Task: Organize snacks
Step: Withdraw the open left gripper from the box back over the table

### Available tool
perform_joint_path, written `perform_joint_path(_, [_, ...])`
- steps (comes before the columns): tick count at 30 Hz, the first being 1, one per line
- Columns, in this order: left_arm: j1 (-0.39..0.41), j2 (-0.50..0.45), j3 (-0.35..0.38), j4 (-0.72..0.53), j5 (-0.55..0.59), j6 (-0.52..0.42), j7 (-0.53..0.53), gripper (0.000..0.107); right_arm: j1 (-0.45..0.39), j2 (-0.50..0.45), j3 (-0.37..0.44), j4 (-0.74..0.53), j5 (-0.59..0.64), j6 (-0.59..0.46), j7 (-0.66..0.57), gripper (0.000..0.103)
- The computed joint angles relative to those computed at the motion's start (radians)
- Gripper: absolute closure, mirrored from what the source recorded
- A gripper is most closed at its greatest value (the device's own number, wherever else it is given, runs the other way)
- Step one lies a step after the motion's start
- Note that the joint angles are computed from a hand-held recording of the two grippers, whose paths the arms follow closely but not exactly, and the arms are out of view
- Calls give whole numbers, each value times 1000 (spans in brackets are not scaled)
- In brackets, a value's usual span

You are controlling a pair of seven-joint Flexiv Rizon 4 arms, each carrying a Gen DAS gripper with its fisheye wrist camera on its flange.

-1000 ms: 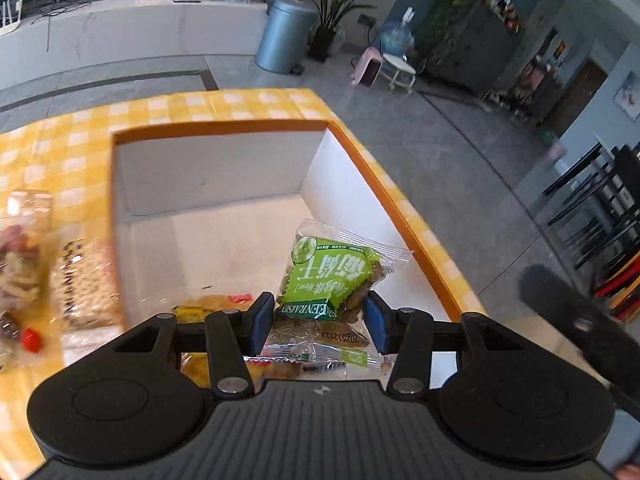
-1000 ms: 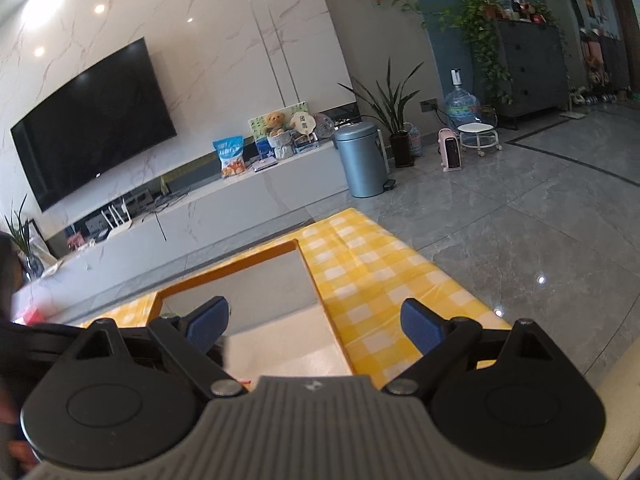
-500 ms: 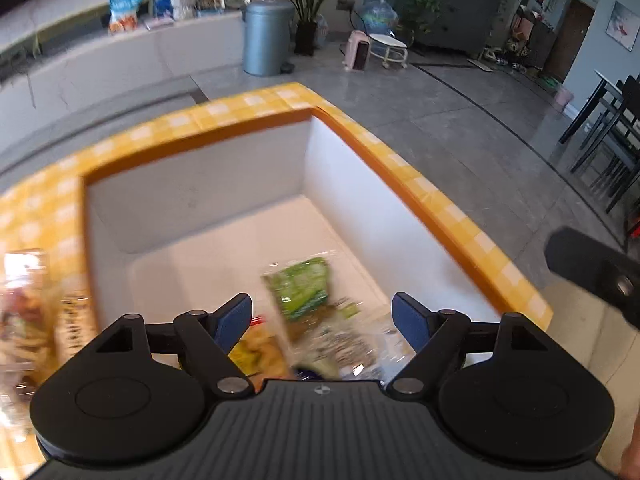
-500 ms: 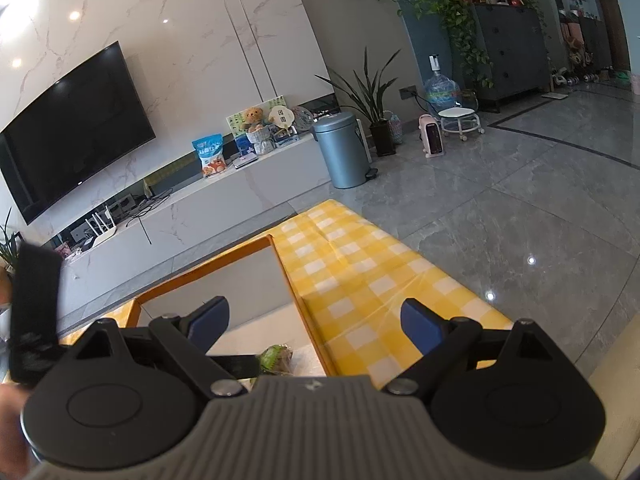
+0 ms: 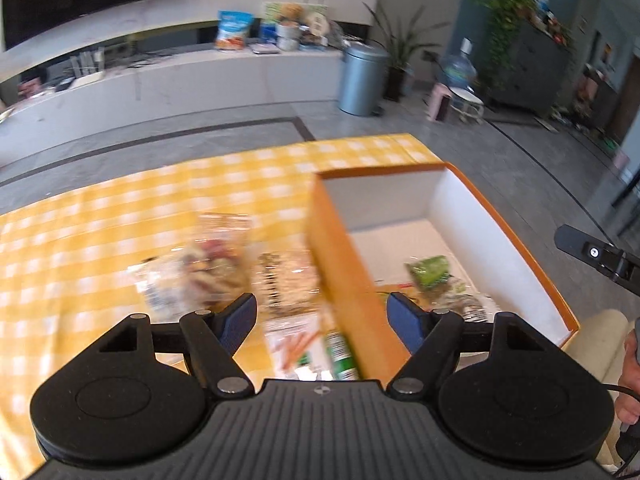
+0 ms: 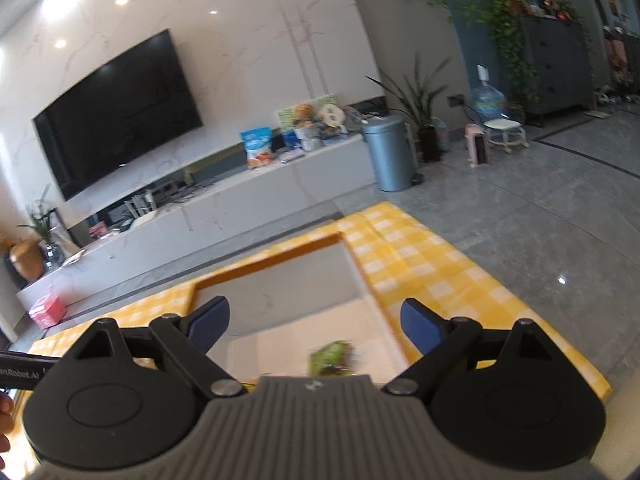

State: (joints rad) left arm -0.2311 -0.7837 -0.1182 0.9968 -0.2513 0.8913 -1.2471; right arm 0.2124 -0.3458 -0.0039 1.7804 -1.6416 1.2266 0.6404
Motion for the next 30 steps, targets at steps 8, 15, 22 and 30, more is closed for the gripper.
perform_joint_path(8, [52,114,38,147,1,60,-22,20,81,-17,21,-55,63,-33,-165,12])
perform_joint_path(15, [105,191,23,300,-47,246,-29,20,183,-54,14,-133,184,-96,-329,12])
perform_joint_path(22, [164,188,2,349,-110,266,-42,20,281,-114,-16,-228,285,-130,-404,12])
perform_joint_path(30, [209,147,-18,382,-139,235,-1,20,349,-213,-40,-268,367,-128,-361,12])
